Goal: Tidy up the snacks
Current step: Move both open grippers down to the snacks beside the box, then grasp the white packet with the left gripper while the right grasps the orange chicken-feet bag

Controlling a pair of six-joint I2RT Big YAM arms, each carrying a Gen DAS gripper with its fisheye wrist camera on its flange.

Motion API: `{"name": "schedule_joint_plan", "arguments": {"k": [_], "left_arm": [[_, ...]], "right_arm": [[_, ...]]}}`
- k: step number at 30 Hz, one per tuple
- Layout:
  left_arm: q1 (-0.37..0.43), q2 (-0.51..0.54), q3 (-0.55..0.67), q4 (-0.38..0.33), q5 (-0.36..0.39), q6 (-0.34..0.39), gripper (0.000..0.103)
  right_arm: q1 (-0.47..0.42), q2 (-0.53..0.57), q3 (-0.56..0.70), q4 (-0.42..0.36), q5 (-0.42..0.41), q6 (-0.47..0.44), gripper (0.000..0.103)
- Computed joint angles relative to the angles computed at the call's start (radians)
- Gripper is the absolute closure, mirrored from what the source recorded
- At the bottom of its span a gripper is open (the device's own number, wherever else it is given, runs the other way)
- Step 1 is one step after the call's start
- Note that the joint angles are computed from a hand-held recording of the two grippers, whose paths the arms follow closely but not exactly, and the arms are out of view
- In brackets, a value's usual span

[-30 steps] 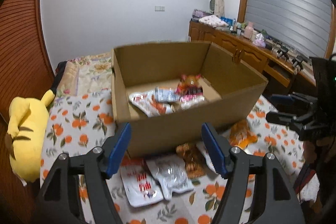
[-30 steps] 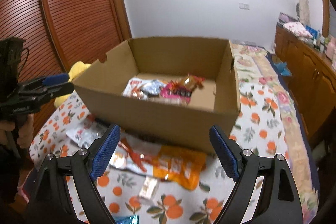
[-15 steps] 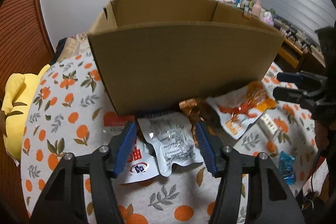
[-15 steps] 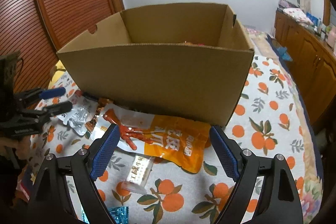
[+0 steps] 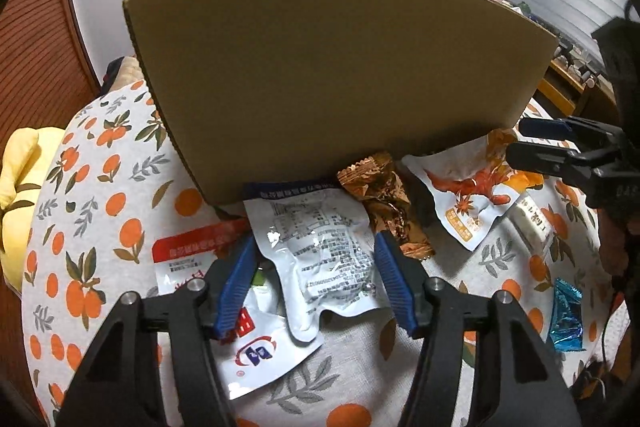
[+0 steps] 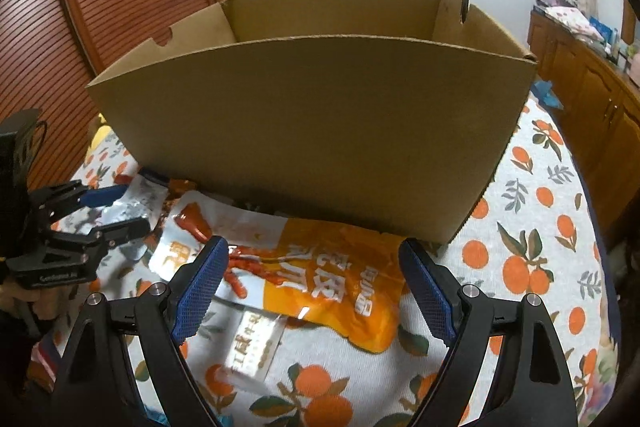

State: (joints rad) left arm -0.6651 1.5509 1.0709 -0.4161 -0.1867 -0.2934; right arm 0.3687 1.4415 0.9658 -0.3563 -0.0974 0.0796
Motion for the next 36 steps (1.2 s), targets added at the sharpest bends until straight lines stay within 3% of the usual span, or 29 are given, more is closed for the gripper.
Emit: {"name": "schedule_joint_plan", "arguments": {"k": [8,24,36], "left_arm": [[-0.012,-0.011,-0.02,0.022,-0.008,0.009,0.046],[-0.021,-0.016,-0.023,0.002,0.005,0.01,0.05],[-0.023,-0.01,-0.019,0.006,0.007,0.013,0.055]], "right_arm": [[-0.002,0.032,0.02,-0.033,-0.058,-0.026,0.015],[0.038,-0.035,-0.025,-0.113,-0.044,-0.08,0.013],[0.1,0.045,0.026,-0.091,0.151,-0.154,0.012]]}}
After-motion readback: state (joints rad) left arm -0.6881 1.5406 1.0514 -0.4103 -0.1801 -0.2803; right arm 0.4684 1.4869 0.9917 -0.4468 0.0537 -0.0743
